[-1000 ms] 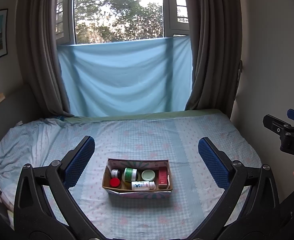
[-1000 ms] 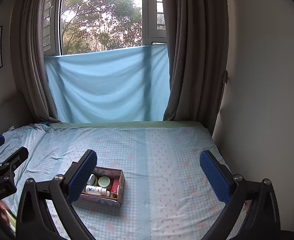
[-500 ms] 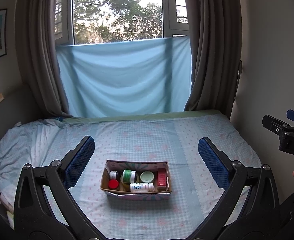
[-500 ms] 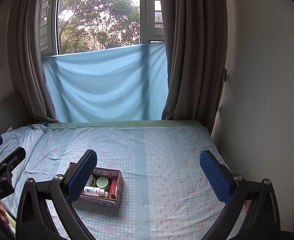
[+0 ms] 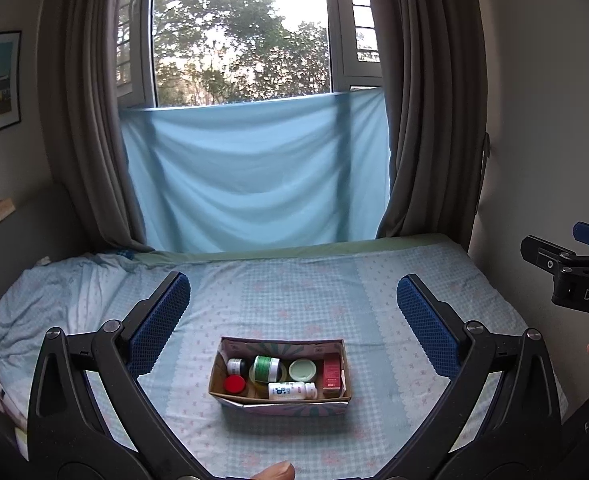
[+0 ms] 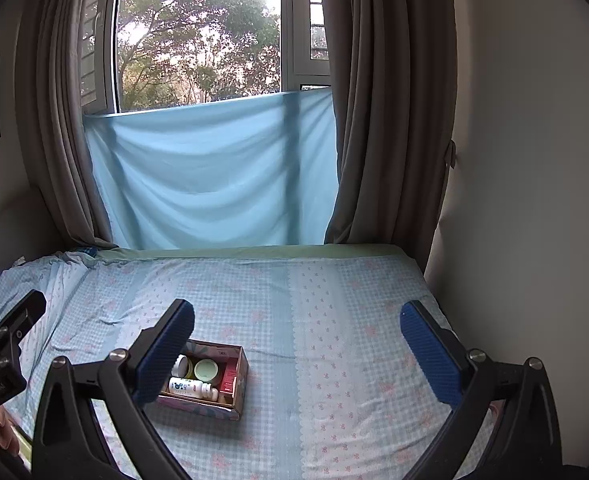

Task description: Organize rigid objects

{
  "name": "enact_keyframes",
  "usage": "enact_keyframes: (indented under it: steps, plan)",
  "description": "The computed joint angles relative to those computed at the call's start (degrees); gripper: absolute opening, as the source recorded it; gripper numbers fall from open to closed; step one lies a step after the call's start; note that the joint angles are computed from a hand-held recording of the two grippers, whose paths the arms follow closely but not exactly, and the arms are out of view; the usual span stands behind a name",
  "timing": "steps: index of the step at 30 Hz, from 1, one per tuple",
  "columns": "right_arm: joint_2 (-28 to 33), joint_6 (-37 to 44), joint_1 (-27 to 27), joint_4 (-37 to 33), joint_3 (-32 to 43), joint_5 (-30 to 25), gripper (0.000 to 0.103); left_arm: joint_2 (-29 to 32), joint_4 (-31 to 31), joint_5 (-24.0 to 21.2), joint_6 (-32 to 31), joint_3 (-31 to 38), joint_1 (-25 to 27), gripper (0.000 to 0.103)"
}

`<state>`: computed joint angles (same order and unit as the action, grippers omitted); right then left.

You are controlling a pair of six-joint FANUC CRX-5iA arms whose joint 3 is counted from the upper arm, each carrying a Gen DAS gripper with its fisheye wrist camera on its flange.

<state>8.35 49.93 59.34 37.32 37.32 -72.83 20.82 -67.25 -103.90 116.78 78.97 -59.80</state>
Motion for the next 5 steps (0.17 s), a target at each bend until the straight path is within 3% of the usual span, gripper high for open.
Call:
enact_keyframes:
  steps: [5]
  plan:
    - [1.7,1.0,-0.3,-1.0,2.5,-1.3,0.102,-0.6,3.3,-0.2,0.5,-1.0,2.4,0.103]
